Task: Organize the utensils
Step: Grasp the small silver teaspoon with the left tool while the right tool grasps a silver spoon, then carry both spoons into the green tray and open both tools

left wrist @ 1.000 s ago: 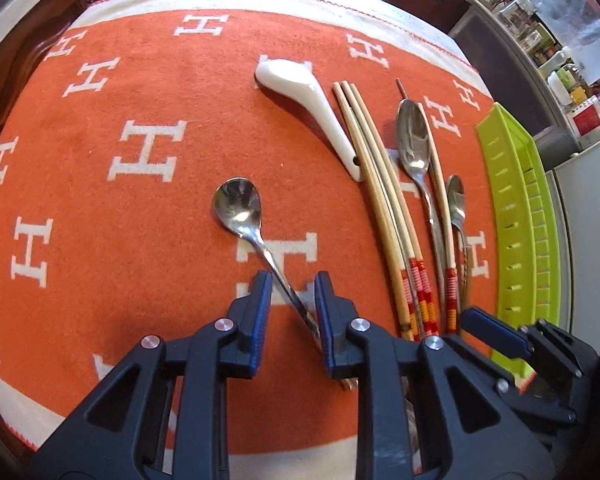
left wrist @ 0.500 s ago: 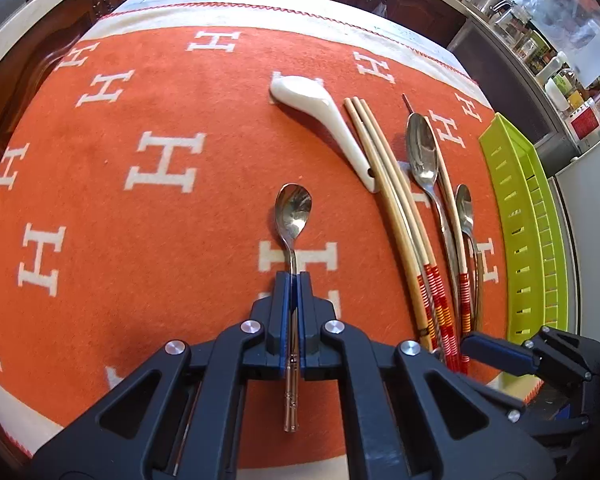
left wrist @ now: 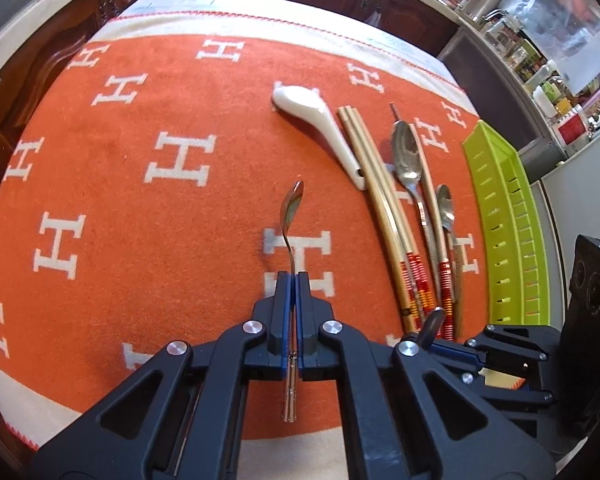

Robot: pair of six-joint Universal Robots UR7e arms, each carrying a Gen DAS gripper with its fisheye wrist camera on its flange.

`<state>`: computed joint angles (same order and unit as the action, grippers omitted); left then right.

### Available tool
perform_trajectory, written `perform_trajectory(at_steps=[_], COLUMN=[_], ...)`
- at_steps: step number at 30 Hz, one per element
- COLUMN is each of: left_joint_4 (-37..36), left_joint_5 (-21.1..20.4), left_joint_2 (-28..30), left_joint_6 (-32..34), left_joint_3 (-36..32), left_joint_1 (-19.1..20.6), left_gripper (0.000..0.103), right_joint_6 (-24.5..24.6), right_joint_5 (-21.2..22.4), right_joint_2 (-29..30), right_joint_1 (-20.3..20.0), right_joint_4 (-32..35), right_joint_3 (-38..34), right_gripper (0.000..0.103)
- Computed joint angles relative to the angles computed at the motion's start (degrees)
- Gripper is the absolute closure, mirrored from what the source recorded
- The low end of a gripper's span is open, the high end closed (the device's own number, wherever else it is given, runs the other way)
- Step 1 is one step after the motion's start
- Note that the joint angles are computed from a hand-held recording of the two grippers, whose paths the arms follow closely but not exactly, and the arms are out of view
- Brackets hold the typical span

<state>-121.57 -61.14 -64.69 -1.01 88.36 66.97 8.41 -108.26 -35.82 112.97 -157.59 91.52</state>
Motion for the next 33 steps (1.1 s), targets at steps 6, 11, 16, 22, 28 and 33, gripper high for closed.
perform_trajectory(at_steps=[6,11,16,22,28,33], left_joint_4=[-0.8,-0.1,1.8,3.8,3.5,3.2], left_joint_5=[-0.8,-1.5,-4.3,-8.7,-11.8,-12.0], left_joint_2=[-1.6,-2.9,-2.9,0.2,5.5,10.1], left_joint_6=[1.9,3.4,4.8,6.1,5.5,3.5], left_joint_3=[1.5,2.6,2.5,1.4,0.2,-1.5], left_joint_1=[-2.1,-4.5,-7.4,-11.7,-15.1,-15.7], left_gripper=[0.103,0.103,0.103,0.103,0.103,0.103], right_joint_6=[0.9,2.2,3.7,5.5,10.6,11.2], right_joint_5=[-0.3,-2.6,-9.2,-24.9,-35.4,-35.2], right_joint_2=[-2.5,-6.1,-11.9,-18.2,-22.3,-23.8], right_joint_1=[0.4,1.3,3.1,5.5,5.3,3.5], right_joint_4=[-3.7,-7.9,-10.9,-10.0,-2.2,2.1], right_joint_3=[2.8,6.3,10.5,13.9,16.6,18.1], right_gripper=[0.1,0.1,0.1,0.1,0.1,0.1])
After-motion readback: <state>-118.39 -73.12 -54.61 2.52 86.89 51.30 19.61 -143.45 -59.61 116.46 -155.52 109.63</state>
